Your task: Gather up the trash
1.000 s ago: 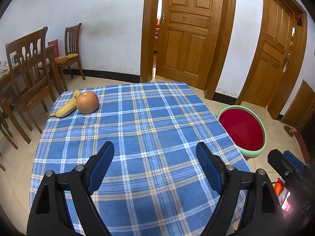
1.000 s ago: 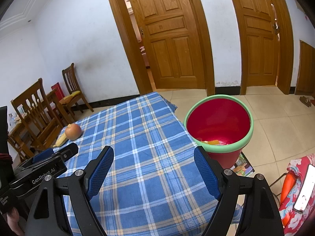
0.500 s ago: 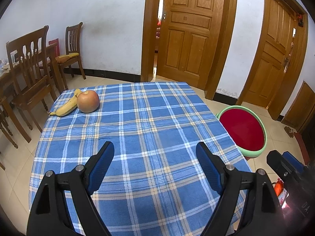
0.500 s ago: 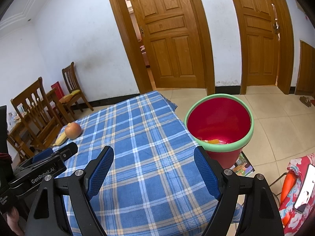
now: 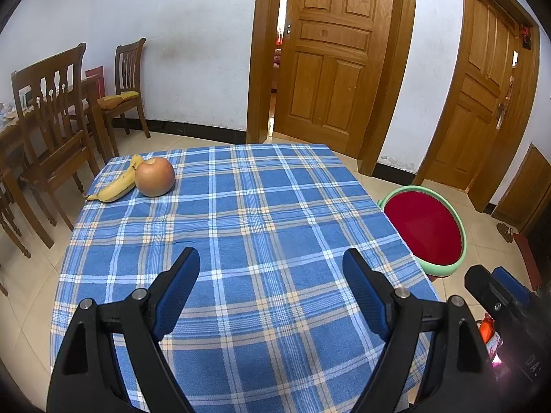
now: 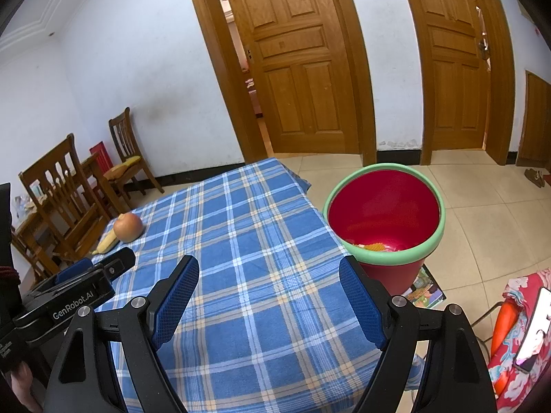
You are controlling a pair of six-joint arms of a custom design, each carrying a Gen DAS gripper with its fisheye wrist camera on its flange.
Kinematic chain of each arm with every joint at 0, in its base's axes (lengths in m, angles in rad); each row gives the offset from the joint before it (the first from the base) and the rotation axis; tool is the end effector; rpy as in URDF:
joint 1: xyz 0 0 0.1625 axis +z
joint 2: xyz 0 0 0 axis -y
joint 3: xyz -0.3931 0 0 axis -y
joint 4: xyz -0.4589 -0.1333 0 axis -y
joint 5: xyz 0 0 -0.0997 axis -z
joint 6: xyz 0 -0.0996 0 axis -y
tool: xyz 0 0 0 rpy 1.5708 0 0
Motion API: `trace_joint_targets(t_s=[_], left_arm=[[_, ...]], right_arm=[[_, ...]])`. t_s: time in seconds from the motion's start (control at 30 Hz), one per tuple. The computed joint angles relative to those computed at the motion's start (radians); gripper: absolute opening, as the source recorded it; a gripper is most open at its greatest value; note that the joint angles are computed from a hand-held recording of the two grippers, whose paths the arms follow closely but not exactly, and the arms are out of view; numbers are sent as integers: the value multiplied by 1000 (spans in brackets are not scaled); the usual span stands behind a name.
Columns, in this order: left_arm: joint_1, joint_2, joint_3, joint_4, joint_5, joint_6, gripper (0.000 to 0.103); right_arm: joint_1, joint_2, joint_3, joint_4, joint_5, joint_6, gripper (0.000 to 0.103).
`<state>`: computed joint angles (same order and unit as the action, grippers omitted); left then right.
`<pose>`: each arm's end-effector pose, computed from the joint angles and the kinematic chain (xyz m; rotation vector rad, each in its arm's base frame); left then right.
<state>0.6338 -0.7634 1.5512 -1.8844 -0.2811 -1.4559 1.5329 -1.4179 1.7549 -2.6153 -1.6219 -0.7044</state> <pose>-0.4154 -0.5895 0.0389 -0.1598 2.0019 -1.2086 0.1041 -0.6378 0.3885 0.8583 -2.5572 0.9033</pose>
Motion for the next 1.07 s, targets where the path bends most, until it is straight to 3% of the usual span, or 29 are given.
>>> trace_joint_targets(t_s=[1.07], left_arm=[[4, 3, 3, -43, -11, 24, 84]], right_arm=[[-1, -3, 10, -5, -3, -1, 84]])
